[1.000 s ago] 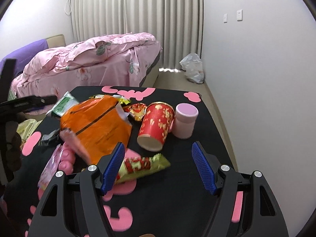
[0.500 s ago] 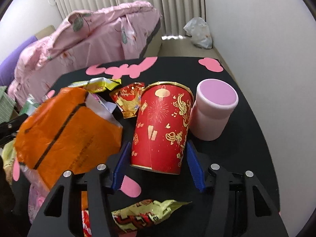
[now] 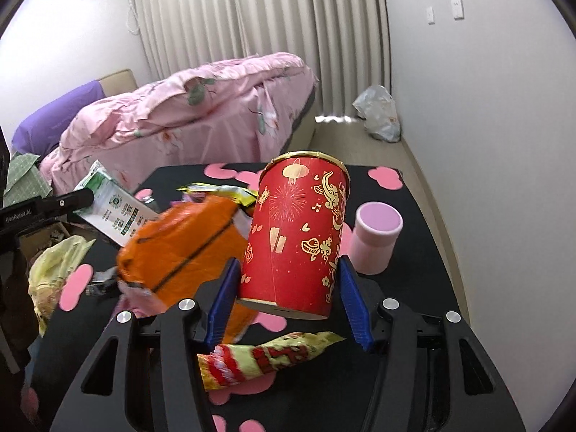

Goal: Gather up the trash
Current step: 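Grasp the red paper cup with the right tool while the left tool grasps the white-green carton, then carry the red cup and white carton over the yellow trash bag with both tools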

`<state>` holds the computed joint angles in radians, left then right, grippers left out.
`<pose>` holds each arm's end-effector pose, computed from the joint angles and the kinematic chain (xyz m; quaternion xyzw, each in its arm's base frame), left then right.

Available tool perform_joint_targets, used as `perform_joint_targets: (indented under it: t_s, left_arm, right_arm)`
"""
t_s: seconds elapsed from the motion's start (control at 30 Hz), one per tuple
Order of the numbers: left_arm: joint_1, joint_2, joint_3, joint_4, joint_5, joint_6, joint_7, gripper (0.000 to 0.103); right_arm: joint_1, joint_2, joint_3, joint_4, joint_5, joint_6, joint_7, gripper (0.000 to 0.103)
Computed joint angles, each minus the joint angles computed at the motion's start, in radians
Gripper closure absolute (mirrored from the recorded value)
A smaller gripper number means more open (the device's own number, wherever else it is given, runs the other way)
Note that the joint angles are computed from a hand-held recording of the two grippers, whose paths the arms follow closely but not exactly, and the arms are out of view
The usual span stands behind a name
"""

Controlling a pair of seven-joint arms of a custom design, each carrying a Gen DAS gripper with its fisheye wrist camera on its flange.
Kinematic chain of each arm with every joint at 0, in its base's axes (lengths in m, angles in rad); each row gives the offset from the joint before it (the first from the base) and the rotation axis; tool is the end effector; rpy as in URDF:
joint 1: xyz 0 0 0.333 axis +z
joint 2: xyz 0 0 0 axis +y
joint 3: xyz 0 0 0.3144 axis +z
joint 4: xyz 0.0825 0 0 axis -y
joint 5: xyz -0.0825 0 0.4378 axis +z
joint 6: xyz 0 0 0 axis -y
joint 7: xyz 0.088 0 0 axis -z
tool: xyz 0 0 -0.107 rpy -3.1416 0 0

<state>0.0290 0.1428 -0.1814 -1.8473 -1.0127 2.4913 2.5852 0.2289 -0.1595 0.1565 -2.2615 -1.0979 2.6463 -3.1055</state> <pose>0.6806 -0.0950 0.4772 -0.4669 0.7636 -0.4412 0.0653 0.5228 0.2394 0.4457 -0.5142 0.7396 -0.3173 0.2964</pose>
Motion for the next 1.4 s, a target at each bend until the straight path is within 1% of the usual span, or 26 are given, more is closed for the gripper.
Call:
perform_joint_targets:
  t_s: [0.07,0.13,0.27,0.37,0.5,0.67,0.73,0.87,0.93,1.0,1.03,1.07,1.1,1.13,1.17,1.23,1.3,1.37,1.4]
  left_arm:
    - [0.009,-0.036,0.003,-0.023,-0.034,-0.003,0.034,0.073]
    - [0.007,-0.068,0.011,-0.046,-0.068,0.017,0.072,0.073]
    - [-0.003,-0.129,0.038,-0.091,-0.147,0.052,0.162,0.073]
    - [-0.006,-0.164,0.069,-0.111,-0.189,0.047,0.209,0.073]
    - [-0.001,-0.185,0.103,-0.122,-0.204,0.061,0.227,0.073]
    - [0.024,-0.201,0.139,-0.137,-0.223,0.069,0.254,0.073]
    - [0.033,-0.209,0.148,-0.148,-0.227,0.088,0.273,0.073]
    - [0.052,-0.214,0.168,-0.157,-0.250,0.171,0.340,0.073]
    - [0.065,-0.205,0.174,-0.152,-0.224,0.219,0.337,0.073]
    - [0.080,-0.181,0.175,-0.140,-0.150,0.278,0.288,0.073]
    - [0.087,-0.173,0.173,-0.141,-0.099,0.310,0.247,0.073]
    - [0.096,-0.154,0.172,-0.143,-0.006,0.365,0.172,0.073]
    - [0.105,-0.147,0.171,-0.146,0.037,0.385,0.135,0.073]
    - [0.114,-0.134,0.172,-0.145,0.083,0.395,0.093,0.073]
    - [0.127,-0.112,0.177,-0.136,0.127,0.387,0.040,0.073]
    - [0.149,-0.090,0.169,-0.132,0.136,0.378,0.017,0.073]
    - [0.170,-0.044,0.151,-0.113,0.121,0.366,0.026,0.073]
    - [0.185,0.016,0.134,-0.084,0.164,0.358,-0.006,0.073]
    - [0.190,0.035,0.125,-0.081,0.190,0.351,-0.023,0.073]
  right_arm:
    - [0.007,-0.010,0.011,0.005,-0.013,-0.023,-0.003,0.051]
    - [0.013,-0.023,0.021,0.007,-0.030,-0.041,0.003,0.051]
    - [0.020,-0.044,0.030,0.007,-0.038,-0.028,0.001,0.051]
    - [0.027,-0.047,0.041,0.018,-0.038,-0.024,-0.013,0.051]
    - [0.042,-0.029,0.056,0.055,-0.044,-0.032,-0.035,0.051]
    - [0.077,0.025,0.059,0.132,-0.059,-0.041,-0.066,0.051]
    - [0.094,0.052,0.055,0.166,-0.062,-0.037,-0.081,0.051]
    - [0.131,0.105,0.039,0.226,-0.054,-0.026,-0.115,0.051]
    - [0.150,0.136,0.031,0.258,-0.052,-0.022,-0.132,0.051]
    - [0.169,0.171,0.020,0.293,-0.043,-0.011,-0.154,0.051]
    - [0.179,0.188,0.013,0.309,-0.037,-0.007,-0.167,0.051]
    - [0.189,0.207,0.006,0.328,-0.029,-0.005,-0.180,0.051]
    - [0.198,0.232,-0.001,0.351,-0.015,0.005,-0.201,0.051]
    - [0.207,0.248,-0.010,0.364,-0.003,0.016,-0.216,0.051]
    - [0.216,0.266,-0.018,0.380,0.010,0.026,-0.231,0.051]
    - [0.235,0.318,-0.034,0.429,0.047,0.047,-0.277,0.051]
    - [0.249,0.370,-0.047,0.479,0.100,0.071,-0.344,0.051]
    - [0.259,0.420,-0.054,0.528,0.166,0.086,-0.423,0.051]
    - [0.256,0.453,-0.049,0.562,0.218,0.096,-0.485,0.051]
